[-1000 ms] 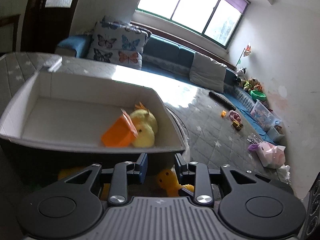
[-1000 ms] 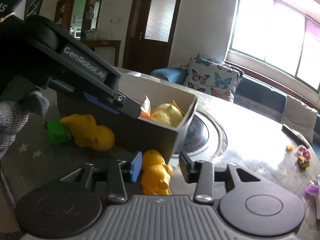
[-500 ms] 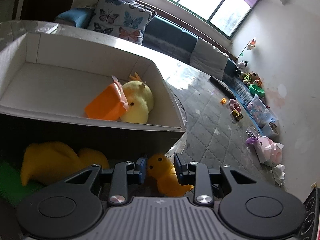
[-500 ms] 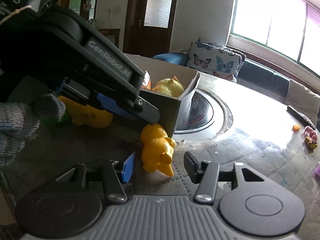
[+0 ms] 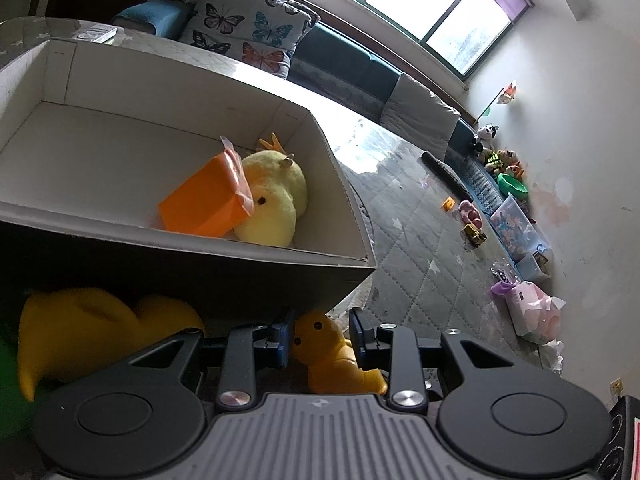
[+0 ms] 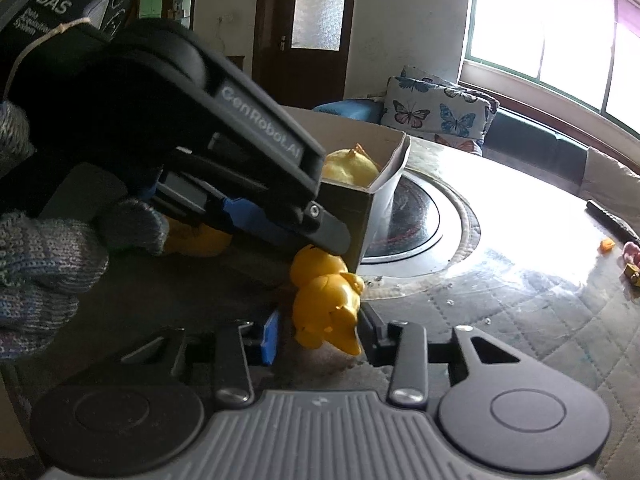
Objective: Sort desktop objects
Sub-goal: 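Move the left gripper down to the small yellow rubber duck, then grasp the small yellow rubber duck with the left gripper and lift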
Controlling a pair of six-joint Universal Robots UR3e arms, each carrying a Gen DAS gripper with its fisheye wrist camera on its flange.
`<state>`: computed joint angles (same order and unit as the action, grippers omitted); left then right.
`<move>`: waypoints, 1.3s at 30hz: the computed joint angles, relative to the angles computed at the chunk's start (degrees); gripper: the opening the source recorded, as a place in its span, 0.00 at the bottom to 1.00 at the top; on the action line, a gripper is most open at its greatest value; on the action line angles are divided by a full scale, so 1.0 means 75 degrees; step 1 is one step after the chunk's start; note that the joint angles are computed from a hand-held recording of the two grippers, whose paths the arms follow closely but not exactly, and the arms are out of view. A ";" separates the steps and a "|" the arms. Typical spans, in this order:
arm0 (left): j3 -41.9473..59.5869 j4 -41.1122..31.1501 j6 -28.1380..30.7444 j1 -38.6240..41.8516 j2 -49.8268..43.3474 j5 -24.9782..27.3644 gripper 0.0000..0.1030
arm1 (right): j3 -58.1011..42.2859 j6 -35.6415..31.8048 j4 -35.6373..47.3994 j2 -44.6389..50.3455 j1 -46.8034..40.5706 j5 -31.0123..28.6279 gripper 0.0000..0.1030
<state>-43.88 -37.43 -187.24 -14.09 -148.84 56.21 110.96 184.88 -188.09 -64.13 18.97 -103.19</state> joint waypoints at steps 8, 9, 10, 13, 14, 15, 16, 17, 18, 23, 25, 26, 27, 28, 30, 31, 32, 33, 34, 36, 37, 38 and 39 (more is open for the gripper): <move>0.0064 -0.0128 0.0011 -0.0080 0.0008 0.0175 0.32 | 0.0034 0.0120 -0.0085 0.0015 0.0045 -0.0062 0.32; 0.0053 -0.0143 0.0001 -0.0077 0.0012 0.0157 0.32 | 0.0060 0.0134 -0.0108 0.0000 0.0057 -0.0075 0.32; 0.0008 -0.0148 -0.0022 -0.0060 0.0033 0.0115 0.32 | 0.0099 0.0163 -0.0145 -0.0016 0.0072 -0.0085 0.32; -0.0116 -0.0152 -0.0052 -0.0004 0.0080 -0.0030 0.32 | 0.0223 0.0261 -0.0259 -0.0076 0.0118 -0.0112 0.32; -0.0199 -0.0122 -0.0060 0.0005 0.0116 -0.0052 0.32 | 0.0251 0.0283 -0.0259 -0.0109 0.0139 -0.0128 0.32; -0.0249 -0.0114 -0.0061 0.0000 0.0142 -0.0039 0.32 | 0.0279 0.0304 -0.0257 -0.0143 0.0160 -0.0142 0.32; -0.0299 -0.0106 -0.0061 -0.0006 0.0167 -0.0024 0.32 | 0.0320 0.0325 -0.0270 -0.0177 0.0165 -0.0133 0.32; -0.0308 -0.0118 -0.0069 -0.0018 0.0178 -0.0001 0.32 | 0.0360 0.0337 -0.0282 -0.0208 0.0160 -0.0114 0.32; -0.0318 -0.0126 -0.0078 -0.0023 0.0184 0.0003 0.32 | 0.0392 0.0350 -0.0296 -0.0227 0.0167 -0.0118 0.32; -0.0581 -0.0101 -0.0194 -0.0008 0.0336 -0.0014 0.32 | 0.0507 0.0433 -0.0288 -0.0378 0.0262 -0.0172 0.32; -0.0862 -0.0010 -0.0209 0.0031 0.0496 -0.0049 0.32 | 0.0520 0.0428 -0.0263 -0.0457 0.0318 -0.0210 0.32; -0.1028 0.0062 -0.0243 0.0068 0.0597 -0.0092 0.33 | 0.0519 0.0405 -0.0253 -0.0500 0.0344 -0.0223 0.32; -0.1191 0.0156 -0.0283 0.0110 0.0695 -0.0146 0.33 | 0.0507 0.0377 -0.0228 -0.0542 0.0373 -0.0243 0.32; -0.1325 0.0227 -0.0356 0.0152 0.0797 -0.0194 0.33 | 0.0476 0.0334 -0.0206 -0.0580 0.0412 -0.0273 0.32; -0.1542 0.0392 -0.0431 0.0228 0.0997 -0.0267 0.32 | 0.0383 0.0223 -0.0192 -0.0643 0.0493 -0.0343 0.32; -0.1648 0.0490 -0.0440 0.0265 0.1107 -0.0291 0.32 | 0.0322 0.0169 -0.0185 -0.0672 0.0530 -0.0374 0.32; -0.1706 0.0575 -0.0460 0.0294 0.1200 -0.0297 0.32 | 0.0258 0.0116 -0.0186 -0.0696 0.0565 -0.0399 0.32; -0.1759 0.0659 -0.0482 0.0323 0.1291 -0.0302 0.32 | 0.0167 0.0054 -0.0173 -0.0713 0.0585 -0.0409 0.32; -0.1808 0.0740 -0.0504 0.0353 0.1379 -0.0307 0.32 | 0.0063 -0.0014 -0.0151 -0.0726 0.0597 -0.0412 0.32; -0.1750 0.0885 -0.0586 0.0401 0.1446 -0.0299 0.32 | -0.0150 -0.0147 -0.0104 -0.0733 0.0612 -0.0410 0.32; -0.1645 0.0942 -0.0613 0.0428 0.1436 -0.0286 0.32 | -0.0325 -0.0236 -0.0076 -0.0697 0.0595 -0.0386 0.32; -0.1494 0.0960 -0.0642 0.0453 0.1396 -0.0261 0.32 | -0.0534 -0.0312 -0.0026 -0.0632 0.0557 -0.0327 0.32; -0.1277 0.0953 -0.0700 0.0483 0.1318 -0.0226 0.32 | -0.0747 -0.0377 0.0035 -0.0557 0.0513 -0.0257 0.32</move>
<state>-53.46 -30.28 -192.49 -10.47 -138.95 54.51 105.36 182.05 -187.83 -68.30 22.83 -105.12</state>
